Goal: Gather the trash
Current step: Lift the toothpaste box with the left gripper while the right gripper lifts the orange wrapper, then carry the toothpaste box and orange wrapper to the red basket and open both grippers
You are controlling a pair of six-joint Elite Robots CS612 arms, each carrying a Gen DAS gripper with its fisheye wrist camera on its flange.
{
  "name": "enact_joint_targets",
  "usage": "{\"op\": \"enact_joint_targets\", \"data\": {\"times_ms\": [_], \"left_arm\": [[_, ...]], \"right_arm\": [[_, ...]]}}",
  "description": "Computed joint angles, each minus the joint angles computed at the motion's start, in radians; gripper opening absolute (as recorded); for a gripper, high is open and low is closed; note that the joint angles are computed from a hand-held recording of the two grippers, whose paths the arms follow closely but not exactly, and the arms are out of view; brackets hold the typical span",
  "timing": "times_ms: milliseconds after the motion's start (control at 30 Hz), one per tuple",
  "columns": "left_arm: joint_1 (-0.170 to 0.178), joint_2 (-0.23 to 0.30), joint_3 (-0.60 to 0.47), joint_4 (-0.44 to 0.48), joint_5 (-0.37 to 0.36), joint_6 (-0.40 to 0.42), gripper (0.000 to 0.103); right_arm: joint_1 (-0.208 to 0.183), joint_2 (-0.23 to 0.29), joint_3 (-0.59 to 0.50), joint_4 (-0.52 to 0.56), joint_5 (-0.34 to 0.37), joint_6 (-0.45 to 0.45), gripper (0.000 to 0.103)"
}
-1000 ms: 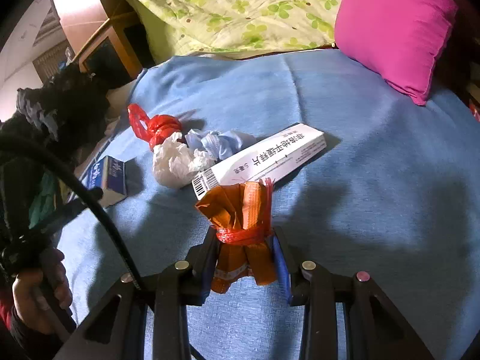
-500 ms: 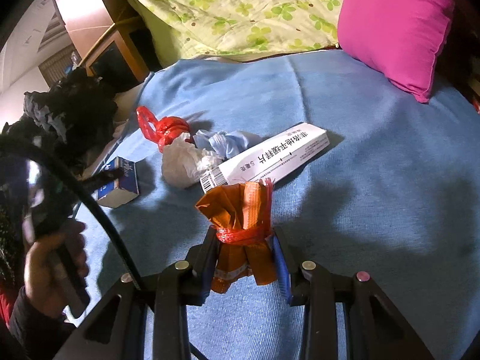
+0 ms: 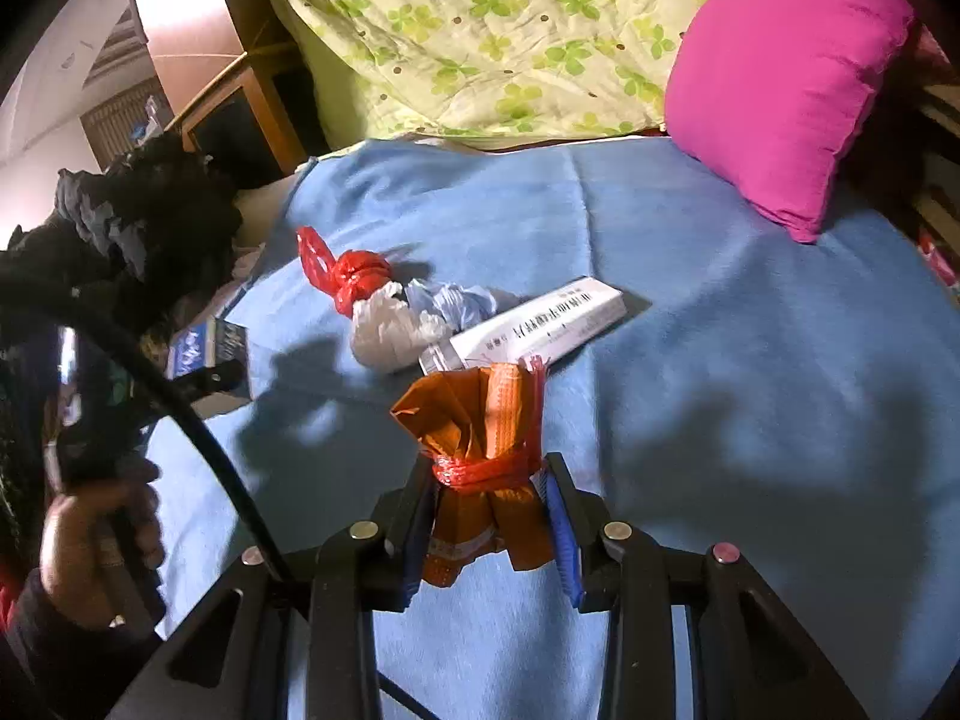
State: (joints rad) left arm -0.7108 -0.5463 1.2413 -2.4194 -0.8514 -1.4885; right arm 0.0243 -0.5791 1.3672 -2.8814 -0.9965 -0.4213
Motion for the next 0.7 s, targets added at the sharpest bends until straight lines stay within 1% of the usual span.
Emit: {"op": "enact_joint_targets", "data": {"times_ms": [133,367,633,700], "left_arm": [[-0.031,-0.010,-0.009,-0.001,0.021,0.029,0.062],[-0.073,-0.009,-0.041,-0.022,0.049,0.095,0.062],[-0.111,0.024,-0.113,-0.061,0.048,0.211,0.062],[-0.118,0.039,-0.142,-0.082,0.041,0.256,0.062]], "right_arm": [[-0.018,-0.032,0.056,-0.039,-0.012,0.007,0.038],[-0.060,-0.084,0.148,-0.122,-0.015,0.032,0.038],[-0.128,-0.126,0.231,-0.209,-0.003,0.096,0.038],[-0.148,-0.135,0.249,-0.232,-0.003,0.115,0.038]]}}
